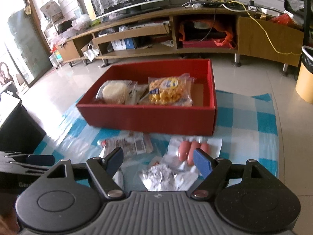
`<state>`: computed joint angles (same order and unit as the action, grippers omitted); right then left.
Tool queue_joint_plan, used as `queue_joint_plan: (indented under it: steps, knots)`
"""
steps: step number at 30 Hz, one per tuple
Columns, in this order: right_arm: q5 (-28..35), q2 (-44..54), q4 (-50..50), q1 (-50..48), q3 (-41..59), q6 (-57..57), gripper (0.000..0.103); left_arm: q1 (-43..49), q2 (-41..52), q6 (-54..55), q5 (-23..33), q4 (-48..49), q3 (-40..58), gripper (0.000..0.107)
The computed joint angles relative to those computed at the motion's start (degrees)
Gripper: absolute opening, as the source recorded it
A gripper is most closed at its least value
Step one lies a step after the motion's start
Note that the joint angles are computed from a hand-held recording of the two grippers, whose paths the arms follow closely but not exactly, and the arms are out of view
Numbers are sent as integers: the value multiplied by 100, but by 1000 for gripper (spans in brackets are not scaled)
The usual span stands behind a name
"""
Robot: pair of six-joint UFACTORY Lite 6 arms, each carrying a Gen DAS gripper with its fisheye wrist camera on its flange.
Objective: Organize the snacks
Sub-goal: 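Move both tools back out of the box toward the snacks on the cloth, then grasp the red-green wafer pack with the left tool while the right tool grasps the red Trolli bag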
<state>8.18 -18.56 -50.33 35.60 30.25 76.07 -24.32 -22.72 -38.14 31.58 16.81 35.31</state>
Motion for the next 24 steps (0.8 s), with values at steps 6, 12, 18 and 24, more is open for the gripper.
queue_joint_plan:
  steps: [6, 12, 18, 24]
  knots:
    - [134, -509, 793, 103, -346, -780, 78, -482, -510, -102, 283, -356, -628, 93]
    - [205, -958, 1776, -39, -635, -1885, 78, -959, -464, -525, 318, -467, -1082, 93]
    - [193, -1189, 3311, -274, -783, -3587, 79, -1155, -240, -1043, 81, -401, -1284, 97]
    - [211, -1126, 4484, -382, -875, -4910, 79, -2025, -256, -2488, 448, 781, -1263, 69]
